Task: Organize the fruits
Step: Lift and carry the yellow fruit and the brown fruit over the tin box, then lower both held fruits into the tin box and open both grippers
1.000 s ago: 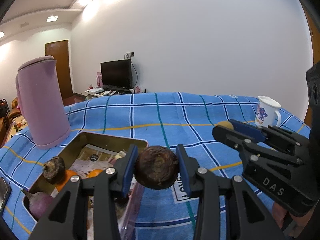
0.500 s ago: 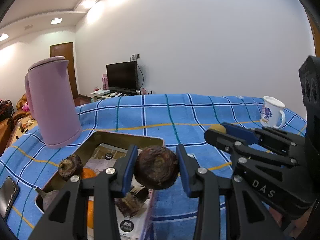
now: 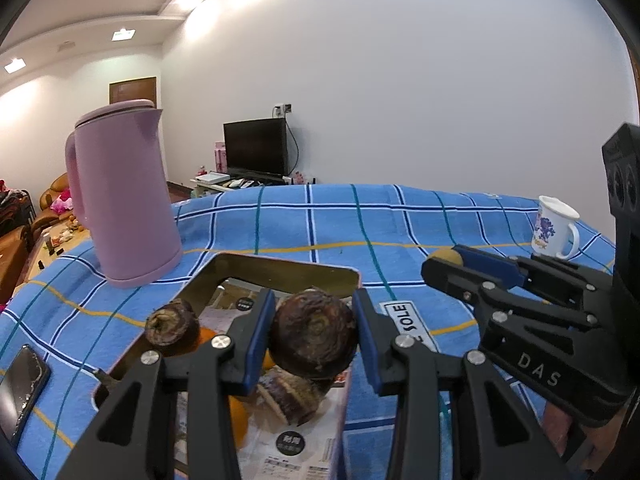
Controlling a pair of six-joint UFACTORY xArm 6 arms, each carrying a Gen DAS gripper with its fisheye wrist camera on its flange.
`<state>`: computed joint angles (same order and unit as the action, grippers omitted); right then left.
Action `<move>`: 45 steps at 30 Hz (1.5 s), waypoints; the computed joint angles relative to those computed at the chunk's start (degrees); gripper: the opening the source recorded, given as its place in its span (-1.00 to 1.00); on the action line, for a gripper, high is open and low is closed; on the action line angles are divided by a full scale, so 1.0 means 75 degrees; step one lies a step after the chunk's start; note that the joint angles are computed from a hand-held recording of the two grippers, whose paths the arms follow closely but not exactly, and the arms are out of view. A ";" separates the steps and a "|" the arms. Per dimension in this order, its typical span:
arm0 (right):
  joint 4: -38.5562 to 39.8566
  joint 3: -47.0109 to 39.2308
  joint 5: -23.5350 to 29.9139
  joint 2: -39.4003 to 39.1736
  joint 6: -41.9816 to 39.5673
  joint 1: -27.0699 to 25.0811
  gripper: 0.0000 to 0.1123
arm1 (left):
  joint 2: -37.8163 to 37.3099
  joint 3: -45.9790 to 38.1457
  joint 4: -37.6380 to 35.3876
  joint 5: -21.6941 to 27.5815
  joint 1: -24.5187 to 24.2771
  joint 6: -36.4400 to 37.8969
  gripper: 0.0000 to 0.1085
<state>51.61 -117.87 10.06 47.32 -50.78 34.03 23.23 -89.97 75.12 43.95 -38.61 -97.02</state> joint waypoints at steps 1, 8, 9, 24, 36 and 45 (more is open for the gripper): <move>-0.0033 -0.0017 -0.0004 0.0012 0.0005 0.0021 -0.49 | -0.0036 0.0047 0.0016 0.0023 0.0000 -0.0020 -0.24; -0.0298 -0.0264 0.0190 0.0165 0.0189 0.0102 -0.49 | -0.0315 0.0421 -0.0016 0.0085 0.0055 -0.0132 -0.24; -0.0307 -0.0293 0.0221 0.0183 0.0186 0.0116 -0.49 | -0.0359 0.0476 -0.0026 0.0100 0.0065 -0.0137 -0.24; -0.0799 -0.0779 0.0509 0.0494 0.0506 0.0320 -0.49 | -0.0942 0.1274 0.0055 0.0065 0.0260 -0.0553 -0.24; -0.1993 -0.2045 0.1502 0.1243 0.1344 0.0436 -0.49 | -0.1239 0.1712 -0.0821 -0.0230 0.0550 -0.0140 -0.24; -0.2911 -0.3795 0.2853 0.2208 0.2154 0.0355 -0.49 | -0.1208 0.1733 -0.1330 -0.0389 0.0678 0.0187 -0.24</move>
<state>29.78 -146.33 31.46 63.88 -34.62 36.69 14.16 -76.97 65.15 41.03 -33.53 -95.61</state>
